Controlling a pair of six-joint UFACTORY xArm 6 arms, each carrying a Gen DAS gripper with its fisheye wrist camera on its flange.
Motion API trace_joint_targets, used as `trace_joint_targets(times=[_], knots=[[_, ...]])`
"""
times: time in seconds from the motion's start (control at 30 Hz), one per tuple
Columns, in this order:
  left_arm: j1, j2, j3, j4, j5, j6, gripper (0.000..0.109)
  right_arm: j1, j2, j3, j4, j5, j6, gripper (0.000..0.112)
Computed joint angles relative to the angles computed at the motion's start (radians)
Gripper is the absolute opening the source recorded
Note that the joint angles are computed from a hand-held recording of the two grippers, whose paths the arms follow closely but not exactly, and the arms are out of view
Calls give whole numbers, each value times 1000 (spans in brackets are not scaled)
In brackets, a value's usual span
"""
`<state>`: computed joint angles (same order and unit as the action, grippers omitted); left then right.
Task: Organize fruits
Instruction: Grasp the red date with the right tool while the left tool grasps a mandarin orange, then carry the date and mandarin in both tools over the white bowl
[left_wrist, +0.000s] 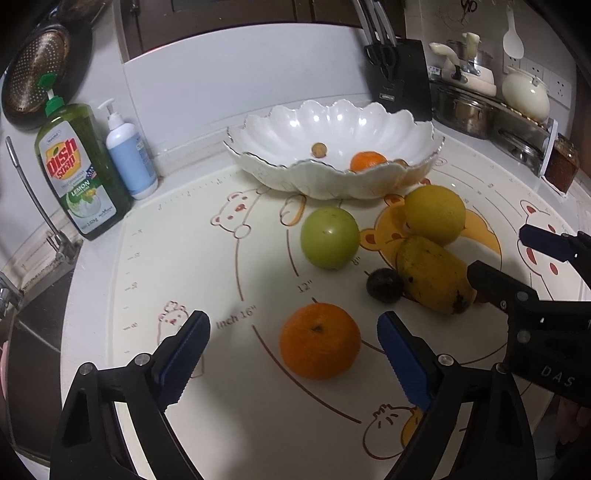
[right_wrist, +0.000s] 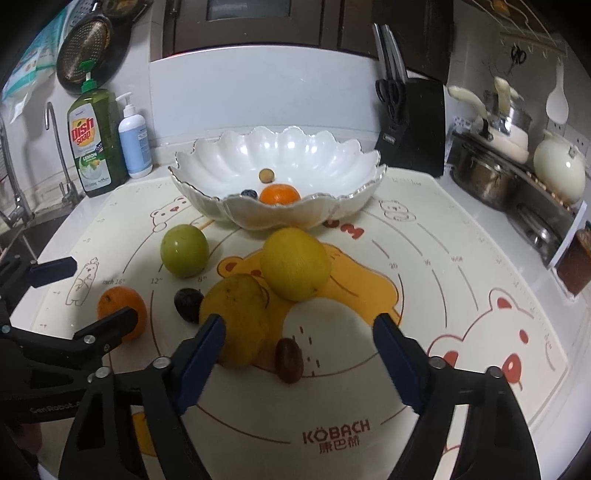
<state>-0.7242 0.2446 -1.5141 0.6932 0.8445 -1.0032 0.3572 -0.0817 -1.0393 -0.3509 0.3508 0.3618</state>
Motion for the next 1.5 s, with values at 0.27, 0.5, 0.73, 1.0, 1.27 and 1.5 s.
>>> trace_joint_targets(times=[0.27, 0.5, 0.73, 1.0, 1.27, 1.5], knots=[[-11, 27, -13, -22, -7, 8, 87, -8, -18, 34, 48, -14, -40, 65], [-17, 45, -27, -28, -6, 12, 84, -14, -22, 51, 103, -4, -79, 58], [-17, 52, -30, -35, -6, 15, 80, -18, -20, 61, 92, -3, -73, 55], [-5, 54, -25, -61, -12, 19, 67, -10, 21, 36, 174, 9, -137, 39], [-1, 48, -15, -57, -24, 11, 49, 2, 23, 47, 227, -18, -191, 20], [1, 42, -7, -60, -28, 16, 47, 3, 15, 53, 215, -24, -179, 19]])
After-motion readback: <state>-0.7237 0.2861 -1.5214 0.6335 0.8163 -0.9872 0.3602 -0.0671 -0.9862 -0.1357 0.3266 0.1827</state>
